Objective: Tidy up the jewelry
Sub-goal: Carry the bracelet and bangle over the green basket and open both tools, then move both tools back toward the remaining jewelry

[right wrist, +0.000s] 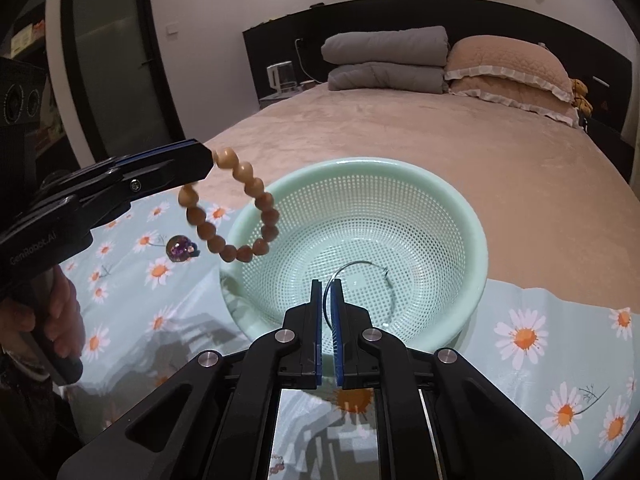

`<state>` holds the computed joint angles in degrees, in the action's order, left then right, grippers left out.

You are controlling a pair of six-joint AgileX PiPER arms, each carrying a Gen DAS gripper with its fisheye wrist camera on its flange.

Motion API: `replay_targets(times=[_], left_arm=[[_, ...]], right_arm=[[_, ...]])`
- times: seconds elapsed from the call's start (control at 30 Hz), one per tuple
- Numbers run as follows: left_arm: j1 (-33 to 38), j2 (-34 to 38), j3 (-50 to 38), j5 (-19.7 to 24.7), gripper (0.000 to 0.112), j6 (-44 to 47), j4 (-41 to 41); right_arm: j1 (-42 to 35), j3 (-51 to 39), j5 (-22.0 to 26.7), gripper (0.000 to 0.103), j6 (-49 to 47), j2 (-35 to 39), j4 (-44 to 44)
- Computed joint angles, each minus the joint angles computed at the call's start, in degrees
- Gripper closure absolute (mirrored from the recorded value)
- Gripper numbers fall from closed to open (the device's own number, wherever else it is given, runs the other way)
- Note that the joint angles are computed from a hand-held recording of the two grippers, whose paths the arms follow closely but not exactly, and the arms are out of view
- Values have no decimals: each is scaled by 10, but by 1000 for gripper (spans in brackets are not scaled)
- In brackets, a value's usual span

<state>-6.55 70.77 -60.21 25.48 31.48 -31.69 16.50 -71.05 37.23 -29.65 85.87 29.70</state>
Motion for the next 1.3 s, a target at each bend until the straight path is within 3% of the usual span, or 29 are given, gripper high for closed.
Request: replay_targets(times=[0.03,0.07,0.1,0.13,0.2,0.3,0.37,0.43,0.5,0.77,0.9,1.03,1.2,1.3], left_arm=[[0,0,6,-11,68,1,3],[-1,-1,11,-19,57,4,8],[-4,-4,14,-27,40,-10,30],[-5,-9,16,-33,37,-19,42],[-2,-20,18,-33,34,-26,50],[1,-41,24,-31,20,-53,74],[4,-55,29,-22,17,-76,95],[6,-71,36,-11,15,-97,115],[15,-87,47,3,15,-98,111],[45,-149,123,47,15,-92,90],[58,-156,152,72,15,-79,64],[52,-173,188,70,15,-104,71],[8,-192,225,56,15,-159,131],[-21,-181,231,50,15,-206,193]], right_arm=[[1,-1,-4,93,12,3,-13],[3,2,-11,93,22,0,-24],[5,4,-17,85,36,-1,-41],[5,6,-24,72,54,-3,-59],[-5,21,-38,59,46,-17,-41],[-21,36,-33,48,30,-40,-18],[-22,51,-36,39,50,-64,-40],[-27,60,-27,23,64,-84,-56],[-35,75,-25,18,64,-108,-53],[-71,139,11,17,58,-183,-34],[-60,169,-13,17,119,-211,-100],[-89,194,-10,17,83,-232,-52],[-99,222,0,17,79,-257,-69],[-122,237,17,17,28,-262,-49]])
